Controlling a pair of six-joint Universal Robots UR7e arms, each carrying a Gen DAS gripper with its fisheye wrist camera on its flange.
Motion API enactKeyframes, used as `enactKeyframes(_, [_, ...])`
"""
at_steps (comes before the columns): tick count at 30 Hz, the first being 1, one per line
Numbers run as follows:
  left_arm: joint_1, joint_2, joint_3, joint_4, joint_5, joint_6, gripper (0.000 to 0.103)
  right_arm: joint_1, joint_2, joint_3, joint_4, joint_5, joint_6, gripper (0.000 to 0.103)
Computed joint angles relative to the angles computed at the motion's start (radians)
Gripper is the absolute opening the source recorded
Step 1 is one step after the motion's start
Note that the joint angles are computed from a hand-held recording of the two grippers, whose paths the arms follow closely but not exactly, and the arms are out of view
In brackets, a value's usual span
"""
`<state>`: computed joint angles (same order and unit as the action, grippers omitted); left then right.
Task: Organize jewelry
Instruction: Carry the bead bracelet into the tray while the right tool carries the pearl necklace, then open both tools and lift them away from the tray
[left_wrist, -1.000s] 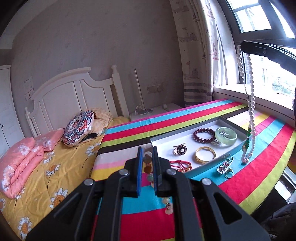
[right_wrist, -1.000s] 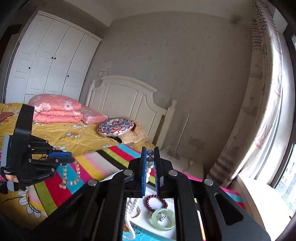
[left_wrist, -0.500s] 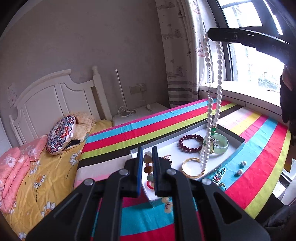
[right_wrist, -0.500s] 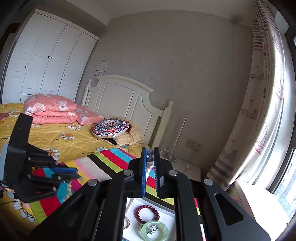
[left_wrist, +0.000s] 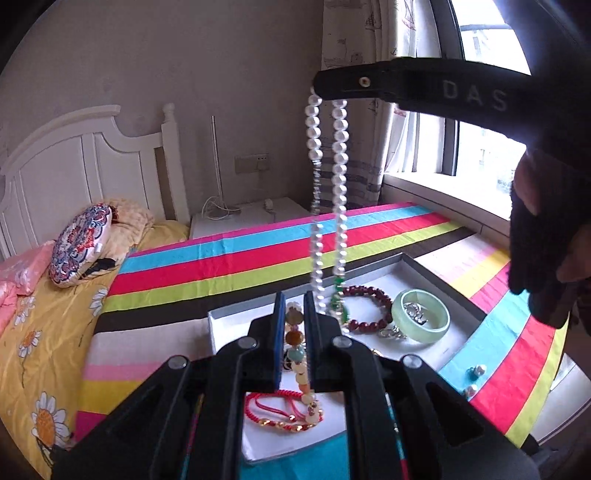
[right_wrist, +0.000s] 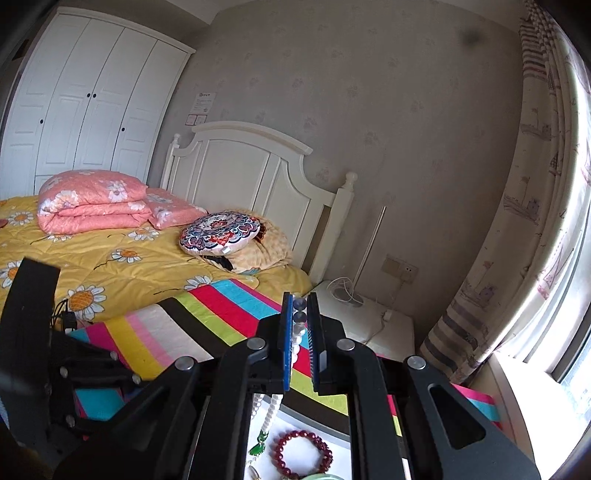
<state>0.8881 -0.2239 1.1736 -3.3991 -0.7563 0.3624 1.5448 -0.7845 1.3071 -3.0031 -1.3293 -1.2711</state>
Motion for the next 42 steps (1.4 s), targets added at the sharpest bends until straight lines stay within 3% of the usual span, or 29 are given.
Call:
enactKeyframes(5, [0.028,0.043,-0.067,0.074,-0.032,-0.044,0.009,0.003,0.054,-0.049,0.02,-0.005,-0.004,0.009])
enactKeyframes(10, [0.056,0.05,-0.097,0.196,-0.007,-0.136,0.01,0.007,0.136,-0.153,0.15,-0.163,-0.036,0.009])
enactKeyframes(13, [0.061,0.039,-0.083,0.198,0.015,-0.154,0.03,0.0,0.176,-0.206,0.227,-0.271,-0.028,0.009])
enactKeyframes(14, [0.064,0.031,-0.073,0.208,0.015,-0.167,0.043,-0.002,0.19,-0.231,0.264,-0.308,-0.013,0.009])
enactKeyframes(18, [0.066,0.003,-0.024,0.179,0.035,-0.212,0.076,-0.021,0.214,-0.263,0.316,-0.376,0.037,0.009])
enactKeyframes(20, [0.066,-0.012,0.008,0.146,0.032,-0.245,0.086,-0.027,0.226,-0.282,0.329,-0.403,0.072,0.01])
enactKeyframes(26, [0.048,-0.035,0.092,0.03,0.059,-0.267,0.1,-0.032,0.249,-0.34,0.373,-0.492,0.175,0.012])
enactKeyframes(27, [0.043,-0.039,0.109,0.005,0.064,-0.262,0.101,-0.035,0.243,-0.346,0.404,-0.485,0.195,0.021])
enactKeyframes(28, [0.038,-0.041,0.119,-0.008,0.069,-0.26,0.101,-0.04,0.238,-0.357,0.435,-0.47,0.208,0.048])
enactKeyframes(30, [0.029,-0.049,0.14,-0.025,0.086,-0.257,0.101,-0.05,0.204,-0.323,0.43,-0.418,0.21,0.085])
enactKeyframes(42, [-0.024,-0.077,0.251,-0.02,0.154,-0.392,0.101,-0.15,-0.088,0.008,0.271,-0.149,0.201,0.083])
